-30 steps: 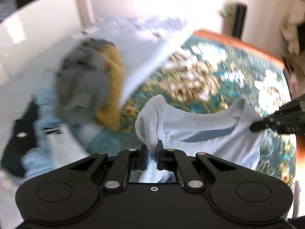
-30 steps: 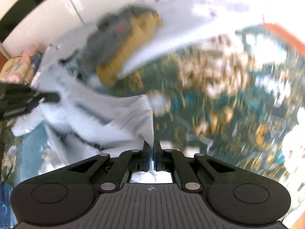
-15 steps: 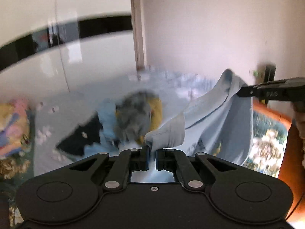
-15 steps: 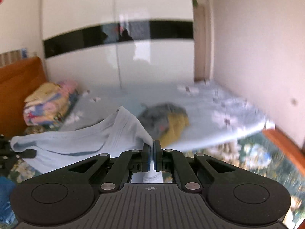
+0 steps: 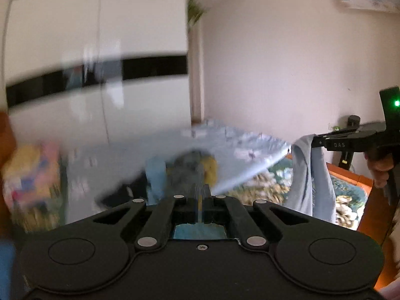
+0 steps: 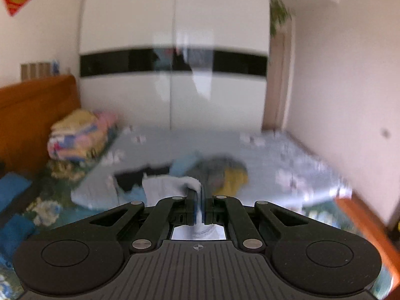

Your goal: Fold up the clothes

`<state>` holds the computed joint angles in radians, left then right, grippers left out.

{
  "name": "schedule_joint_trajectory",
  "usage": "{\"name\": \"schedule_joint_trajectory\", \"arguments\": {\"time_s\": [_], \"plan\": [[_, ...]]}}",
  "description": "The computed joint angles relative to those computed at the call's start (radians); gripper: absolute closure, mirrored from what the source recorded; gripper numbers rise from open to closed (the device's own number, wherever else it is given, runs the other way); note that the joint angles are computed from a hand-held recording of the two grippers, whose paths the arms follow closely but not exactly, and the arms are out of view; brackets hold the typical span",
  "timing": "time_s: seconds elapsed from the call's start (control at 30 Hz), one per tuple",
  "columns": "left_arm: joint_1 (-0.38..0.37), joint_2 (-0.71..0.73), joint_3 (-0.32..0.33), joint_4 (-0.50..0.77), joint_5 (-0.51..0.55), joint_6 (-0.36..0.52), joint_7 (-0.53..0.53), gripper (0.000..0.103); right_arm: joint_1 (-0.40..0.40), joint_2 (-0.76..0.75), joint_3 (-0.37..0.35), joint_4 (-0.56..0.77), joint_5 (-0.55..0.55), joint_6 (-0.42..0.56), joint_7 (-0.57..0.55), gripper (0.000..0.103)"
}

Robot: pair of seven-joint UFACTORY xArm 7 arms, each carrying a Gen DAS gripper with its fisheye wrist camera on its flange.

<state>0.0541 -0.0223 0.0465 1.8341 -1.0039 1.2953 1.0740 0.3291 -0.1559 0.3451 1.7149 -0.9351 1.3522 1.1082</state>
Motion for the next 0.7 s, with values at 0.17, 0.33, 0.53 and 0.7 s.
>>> {"name": "schedule_joint_trajectory", "arguments": {"time_s": [0.17,0.33,0.53,0.7], "plan": [[-0.035,-0.013,-0.033,-0.141,0.081,0.032,-0.086,0.1,-0.031,-0.025,-0.056,-0.095,0.092,-0.068,-0.016,0.101],[-0.108,-0.016,-0.076,-0.281,0.11,0.017,-0.063,0.076,-0.069,-0.054,-0.066,-0.145,0.13,-0.113,-0.041,0.101],[-0.179,-0.028,-0.094,-0.391,0.061,0.039,0.092,0.048,-0.103,-0.047,-0.062,-0.134,0.138,-0.15,-0.072,0.101],[-0.222,-0.057,-0.115,-0.468,0.066,-0.066,0.156,0.05,-0.11,-0.048,-0.057,-0.115,0.143,-0.162,-0.086,0.101]]}}
